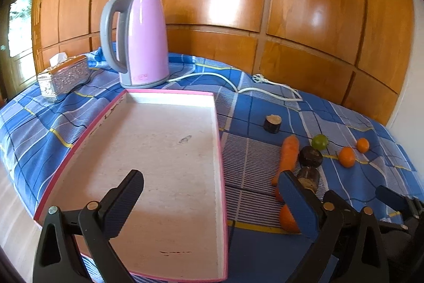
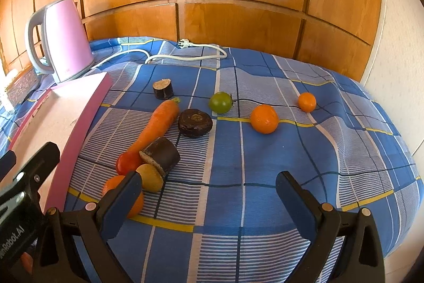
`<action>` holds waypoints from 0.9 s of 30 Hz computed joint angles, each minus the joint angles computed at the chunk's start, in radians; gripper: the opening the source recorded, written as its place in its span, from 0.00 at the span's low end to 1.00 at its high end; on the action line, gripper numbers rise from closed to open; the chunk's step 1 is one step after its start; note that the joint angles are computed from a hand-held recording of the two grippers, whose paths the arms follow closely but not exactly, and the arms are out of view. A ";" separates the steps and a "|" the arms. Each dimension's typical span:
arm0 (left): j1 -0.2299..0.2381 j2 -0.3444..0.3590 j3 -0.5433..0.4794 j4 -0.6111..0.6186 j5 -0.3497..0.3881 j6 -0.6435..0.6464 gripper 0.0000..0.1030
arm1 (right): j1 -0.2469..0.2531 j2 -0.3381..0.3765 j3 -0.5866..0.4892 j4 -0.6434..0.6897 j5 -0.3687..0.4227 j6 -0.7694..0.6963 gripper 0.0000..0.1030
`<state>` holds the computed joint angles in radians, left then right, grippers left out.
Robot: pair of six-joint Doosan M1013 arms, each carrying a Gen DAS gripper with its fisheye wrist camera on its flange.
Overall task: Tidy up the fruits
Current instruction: 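Grasp the mandarin with the left tool while the right tool grasps the brown kiwi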
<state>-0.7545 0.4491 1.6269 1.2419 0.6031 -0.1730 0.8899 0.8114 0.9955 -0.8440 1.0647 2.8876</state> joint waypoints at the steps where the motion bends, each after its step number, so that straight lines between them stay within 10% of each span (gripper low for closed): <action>1: -0.001 0.000 0.000 0.006 -0.003 0.002 0.96 | -0.002 0.000 0.000 0.011 0.000 -0.003 0.96; 5: -0.001 0.002 -0.003 -0.010 -0.027 0.055 0.89 | -0.012 -0.010 0.014 0.052 -0.011 0.014 0.75; 7: 0.001 0.003 -0.004 -0.023 -0.052 0.087 0.81 | -0.019 -0.022 0.032 0.074 -0.019 0.047 0.47; 15: 0.017 0.010 -0.018 -0.217 -0.200 0.349 0.40 | -0.059 -0.079 0.126 0.203 -0.187 0.103 0.34; 22: 0.021 0.016 -0.030 -0.472 -0.277 0.643 0.38 | -0.070 -0.109 0.187 0.208 -0.322 0.158 0.34; 27: 0.018 0.020 -0.035 -0.502 -0.272 0.671 0.64 | -0.078 -0.126 0.221 0.209 -0.401 0.202 0.34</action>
<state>-0.7366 0.4693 1.5923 0.7398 0.3314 0.4984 0.8114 0.6856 1.2165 -0.6345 0.6635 3.0899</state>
